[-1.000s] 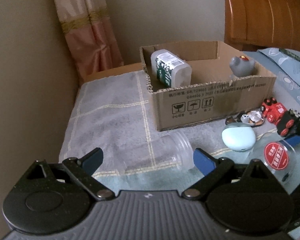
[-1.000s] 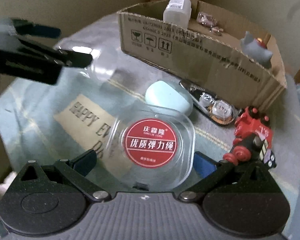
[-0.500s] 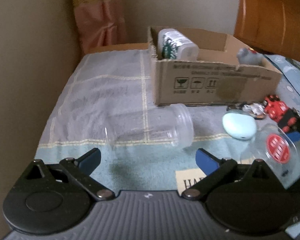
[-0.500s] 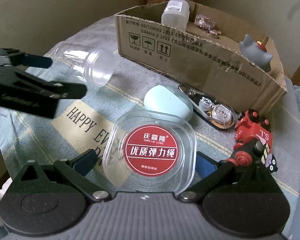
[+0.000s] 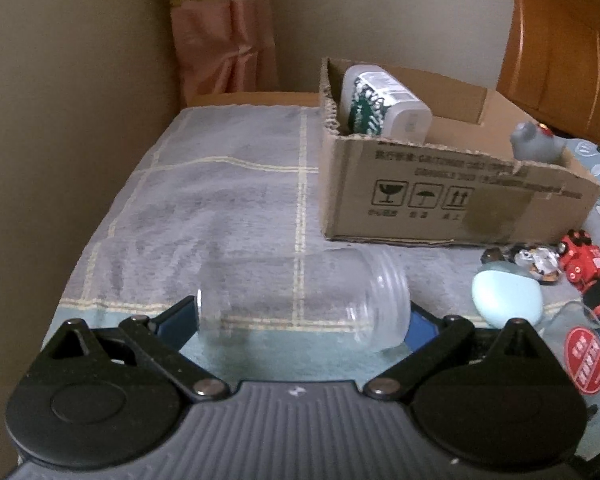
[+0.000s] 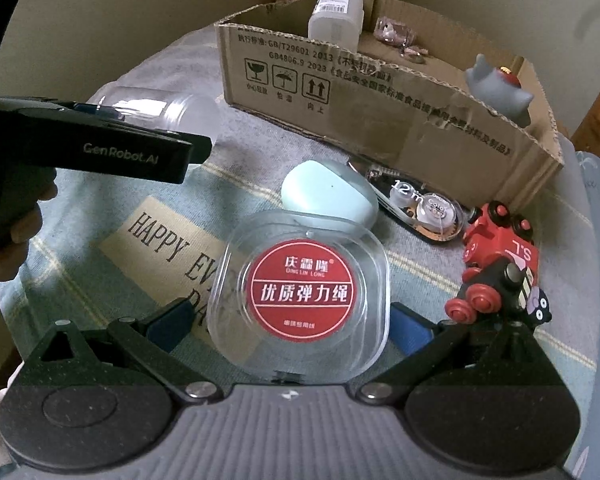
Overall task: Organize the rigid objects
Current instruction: 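Grasp the clear plastic jar with the left tool while the right tool grasps the red-label container, then carry both items to the cardboard box, releasing the red-label container from the right tool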
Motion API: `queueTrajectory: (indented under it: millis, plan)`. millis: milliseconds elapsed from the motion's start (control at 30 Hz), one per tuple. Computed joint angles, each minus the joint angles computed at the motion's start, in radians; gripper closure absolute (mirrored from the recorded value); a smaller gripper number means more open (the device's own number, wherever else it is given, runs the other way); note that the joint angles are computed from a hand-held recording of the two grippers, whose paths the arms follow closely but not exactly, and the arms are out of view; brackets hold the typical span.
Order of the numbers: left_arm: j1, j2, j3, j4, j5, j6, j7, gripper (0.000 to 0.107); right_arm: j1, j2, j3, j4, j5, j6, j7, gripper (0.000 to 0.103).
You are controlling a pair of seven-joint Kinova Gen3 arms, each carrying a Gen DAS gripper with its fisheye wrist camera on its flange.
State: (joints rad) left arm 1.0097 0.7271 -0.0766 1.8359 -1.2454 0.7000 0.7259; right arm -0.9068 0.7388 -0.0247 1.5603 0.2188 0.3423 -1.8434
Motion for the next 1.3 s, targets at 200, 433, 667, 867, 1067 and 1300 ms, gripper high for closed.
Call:
queueTrajectory:
  millis: [200, 433, 667, 867, 1067, 1300]
  plan:
    - [0.001, -0.011, 0.001, 0.018, -0.017, -0.009, 0.034, 0.011, 0.018, 0.011, -0.019, -0.028, -0.007, 0.030, 0.023, 0.000]
    - [-0.012, -0.024, 0.022, 0.023, -0.010, 0.004, 0.007, 0.017, 0.016, -0.004, -0.013, -0.011, -0.008, 0.015, 0.023, 0.016]
    - [-0.011, -0.028, 0.029, 0.017, 0.013, 0.026, -0.025, 0.017, 0.019, -0.012, -0.010, -0.008, -0.011, 0.020, 0.013, 0.023]
    - [-0.013, -0.042, 0.036, 0.024, 0.021, 0.025, -0.073, 0.018, 0.034, -0.015, -0.027, -0.005, -0.015, 0.027, 0.024, 0.023]
    - [-0.018, -0.065, 0.050, 0.037, 0.019, 0.020, -0.148, 0.018, 0.052, -0.017, -0.047, -0.006, -0.028, 0.027, 0.046, 0.023]
    - [-0.043, -0.107, 0.070, 0.065, 0.013, -0.034, -0.261, 0.018, 0.103, -0.035, -0.095, 0.010, -0.060, 0.009, 0.104, 0.023]
